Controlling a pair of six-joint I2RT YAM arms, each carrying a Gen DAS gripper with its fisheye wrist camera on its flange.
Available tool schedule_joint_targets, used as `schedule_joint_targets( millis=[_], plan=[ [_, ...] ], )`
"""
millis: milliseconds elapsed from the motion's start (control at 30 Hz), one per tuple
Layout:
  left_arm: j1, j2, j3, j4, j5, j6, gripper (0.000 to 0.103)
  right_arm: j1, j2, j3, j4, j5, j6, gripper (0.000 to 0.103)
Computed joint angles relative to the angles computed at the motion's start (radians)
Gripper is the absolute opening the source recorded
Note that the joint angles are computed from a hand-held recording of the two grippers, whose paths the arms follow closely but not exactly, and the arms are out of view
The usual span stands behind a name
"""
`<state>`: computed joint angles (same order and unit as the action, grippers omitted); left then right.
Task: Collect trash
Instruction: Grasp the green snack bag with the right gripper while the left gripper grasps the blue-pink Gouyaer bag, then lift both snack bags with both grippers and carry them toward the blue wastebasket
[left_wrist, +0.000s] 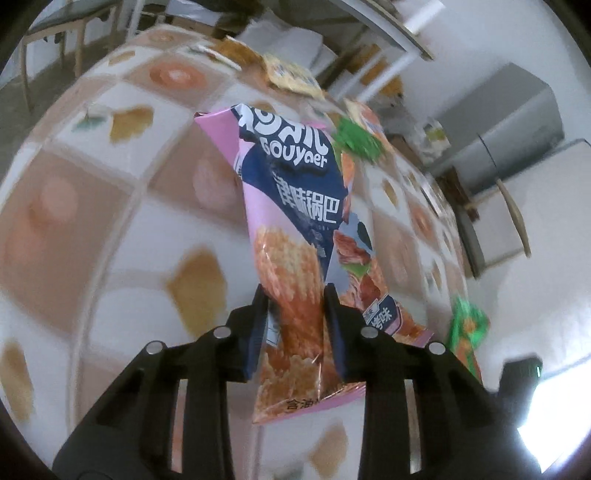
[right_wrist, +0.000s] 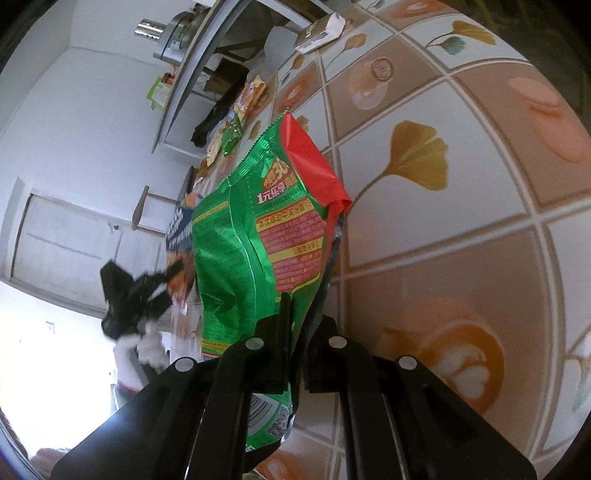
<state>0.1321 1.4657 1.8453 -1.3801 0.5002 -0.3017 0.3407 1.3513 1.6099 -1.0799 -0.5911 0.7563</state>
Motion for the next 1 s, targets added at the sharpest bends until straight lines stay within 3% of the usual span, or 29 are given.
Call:
schedule_joint_targets(
  millis=[167, 367, 667, 733, 1000],
  plan=[
    [-0.05, -0.211, -0.149, -0.079, 0.024, 0.024, 0.029, -0.002, -0.039, -0.02, -0.018, 0.001, 0.011, 0.006],
    [-0.245, -0.334, -0.199, -0.072, -0.132, -0.072, 0.038, -0.008, -0.056, -0.05, -0.011, -0.028, 0.036, 0.009],
    [-0.362, -0.343, -0.201, -0.036, -0.293, -0.094, 0.039, -0.017, -0.066, -0.088, 0.023, -0.058, 0.081, 0.009],
    [-0.391, -0.346, -0.207, -0.026, -0.326, -0.099, 0.034, -0.016, -0.075, -0.097, 0.024, -0.057, 0.087, 0.009],
    [-0.405, -0.38, -0.245, 0.006, -0.346, -0.11, 0.03, 0.006, -0.061, -0.068, -0.003, -0.022, 0.092, 0.009]
  ],
)
